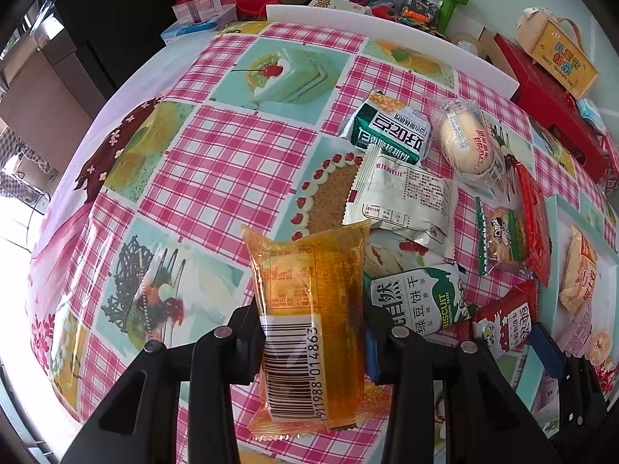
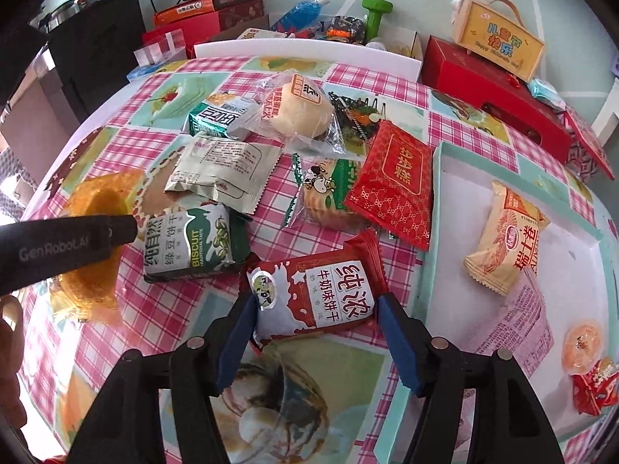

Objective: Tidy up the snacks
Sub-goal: 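Hold the orange pack in the left tool while the right tool grasps the red-white milk biscuit pack, then carry both packs into the white tray and open both tools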

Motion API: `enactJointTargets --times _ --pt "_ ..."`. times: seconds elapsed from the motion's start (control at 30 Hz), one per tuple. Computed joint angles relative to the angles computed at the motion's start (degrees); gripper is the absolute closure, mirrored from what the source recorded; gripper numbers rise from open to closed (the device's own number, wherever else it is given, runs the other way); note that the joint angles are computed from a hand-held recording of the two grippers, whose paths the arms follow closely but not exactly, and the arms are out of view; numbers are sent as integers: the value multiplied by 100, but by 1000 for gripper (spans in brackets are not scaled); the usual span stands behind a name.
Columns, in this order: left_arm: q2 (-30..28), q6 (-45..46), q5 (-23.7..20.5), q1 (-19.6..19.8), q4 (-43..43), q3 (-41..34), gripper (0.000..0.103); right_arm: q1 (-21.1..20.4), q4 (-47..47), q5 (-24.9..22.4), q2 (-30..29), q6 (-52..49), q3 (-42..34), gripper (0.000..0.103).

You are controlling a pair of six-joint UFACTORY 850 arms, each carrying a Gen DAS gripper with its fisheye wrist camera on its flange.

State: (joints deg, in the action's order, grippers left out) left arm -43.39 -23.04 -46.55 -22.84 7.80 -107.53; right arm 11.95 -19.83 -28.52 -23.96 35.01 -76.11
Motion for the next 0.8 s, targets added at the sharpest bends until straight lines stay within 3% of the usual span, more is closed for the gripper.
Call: enactJointTargets --times 0.3,0.57,0.8 --pt "131 -148 101 -40 136 94 62 -25 123 92 104 39 84 40" --pt "403 -177 465 -109 85 327 62 -135 520 604 600 -132 434 40" --pt "399 344 594 -356 -296 189 62 -391 -58 815 1031 658 722 40"
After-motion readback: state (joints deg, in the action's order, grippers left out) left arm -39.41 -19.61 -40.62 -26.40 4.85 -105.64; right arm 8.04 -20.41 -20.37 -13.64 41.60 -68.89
